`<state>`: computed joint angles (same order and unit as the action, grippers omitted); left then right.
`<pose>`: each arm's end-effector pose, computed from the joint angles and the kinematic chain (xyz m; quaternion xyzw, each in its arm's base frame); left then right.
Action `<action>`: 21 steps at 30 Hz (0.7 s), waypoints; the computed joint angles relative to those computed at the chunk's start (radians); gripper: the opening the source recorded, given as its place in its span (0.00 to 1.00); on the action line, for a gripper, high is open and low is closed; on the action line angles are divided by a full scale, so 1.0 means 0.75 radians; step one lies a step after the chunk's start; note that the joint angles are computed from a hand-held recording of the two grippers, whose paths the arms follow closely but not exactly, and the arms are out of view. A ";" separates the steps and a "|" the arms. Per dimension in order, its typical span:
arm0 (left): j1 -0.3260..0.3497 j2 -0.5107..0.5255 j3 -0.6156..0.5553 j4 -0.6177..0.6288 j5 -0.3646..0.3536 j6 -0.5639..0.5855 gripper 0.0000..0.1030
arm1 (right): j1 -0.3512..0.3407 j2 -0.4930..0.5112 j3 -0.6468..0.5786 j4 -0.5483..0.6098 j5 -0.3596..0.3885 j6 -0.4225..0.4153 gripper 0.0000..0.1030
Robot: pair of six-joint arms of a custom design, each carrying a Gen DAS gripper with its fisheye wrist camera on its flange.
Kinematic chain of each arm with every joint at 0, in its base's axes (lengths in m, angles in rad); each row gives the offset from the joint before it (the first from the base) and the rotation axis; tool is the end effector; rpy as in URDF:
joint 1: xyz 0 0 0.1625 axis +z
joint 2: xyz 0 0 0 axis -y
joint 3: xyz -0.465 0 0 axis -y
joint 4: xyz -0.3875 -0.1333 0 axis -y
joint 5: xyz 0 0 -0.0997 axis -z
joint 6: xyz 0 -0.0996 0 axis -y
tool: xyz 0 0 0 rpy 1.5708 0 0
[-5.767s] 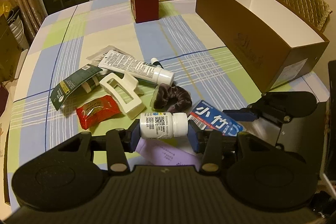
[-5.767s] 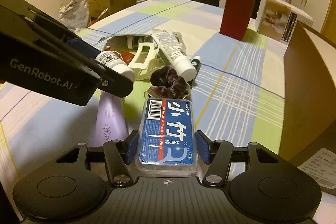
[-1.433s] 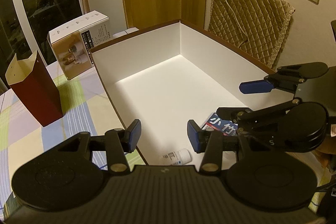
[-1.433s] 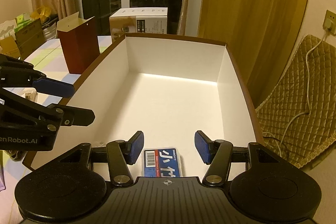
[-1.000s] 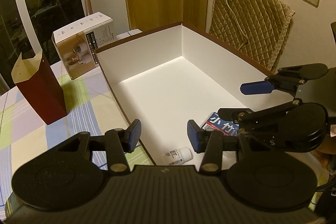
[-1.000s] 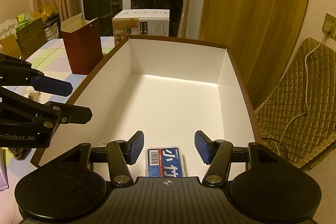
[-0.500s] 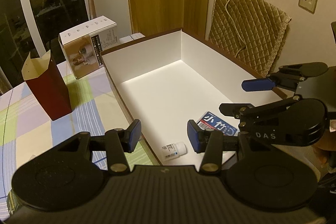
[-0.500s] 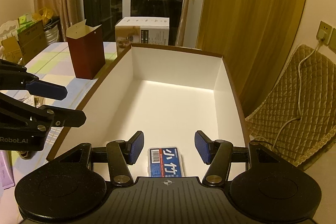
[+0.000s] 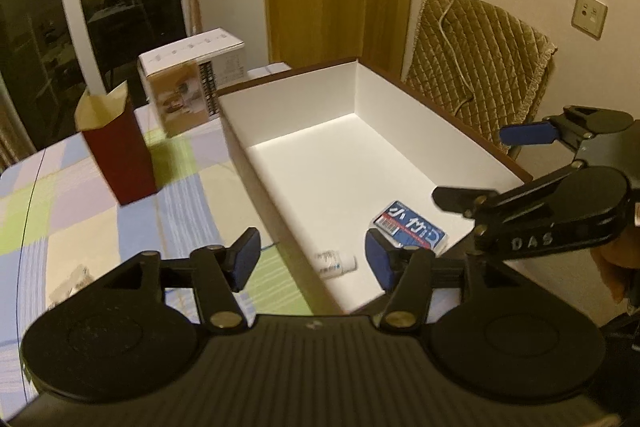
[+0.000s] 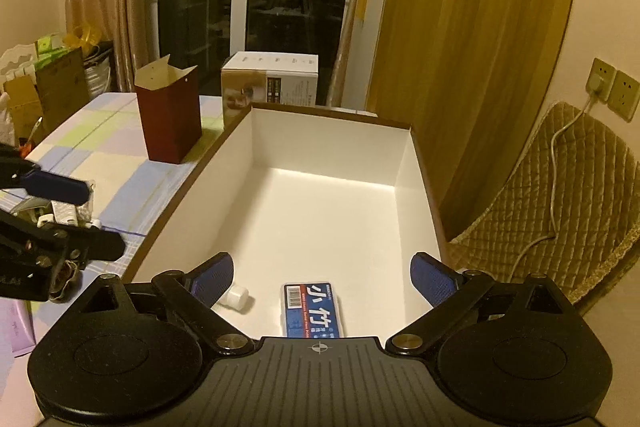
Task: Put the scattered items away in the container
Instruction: 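Move both tools back from the box toward the remaining items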
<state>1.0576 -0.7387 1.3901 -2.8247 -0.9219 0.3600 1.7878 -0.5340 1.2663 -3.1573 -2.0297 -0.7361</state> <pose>-0.2139 -0.7737 0.2318 0.2970 0.8602 -0.3037 0.2820 0.2639 -0.7828 0.1566 0.3229 -0.8308 0.3367 0.3036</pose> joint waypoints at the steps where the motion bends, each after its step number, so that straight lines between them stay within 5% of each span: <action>1: -0.001 -0.015 0.021 -0.006 0.007 -0.012 0.62 | 0.003 -0.005 0.011 -0.005 -0.001 0.001 0.97; 7: -0.017 -0.111 0.177 -0.116 0.066 -0.041 0.93 | 0.027 -0.042 0.098 -0.029 0.004 0.024 0.97; 21: -0.042 -0.339 0.467 -0.163 0.185 -0.224 0.99 | 0.114 -0.096 0.272 -0.025 0.013 0.098 0.97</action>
<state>1.0262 -0.9929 1.7400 -2.9472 -0.7835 0.1919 1.8736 -0.6063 1.4700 -3.1763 -2.0202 -0.6629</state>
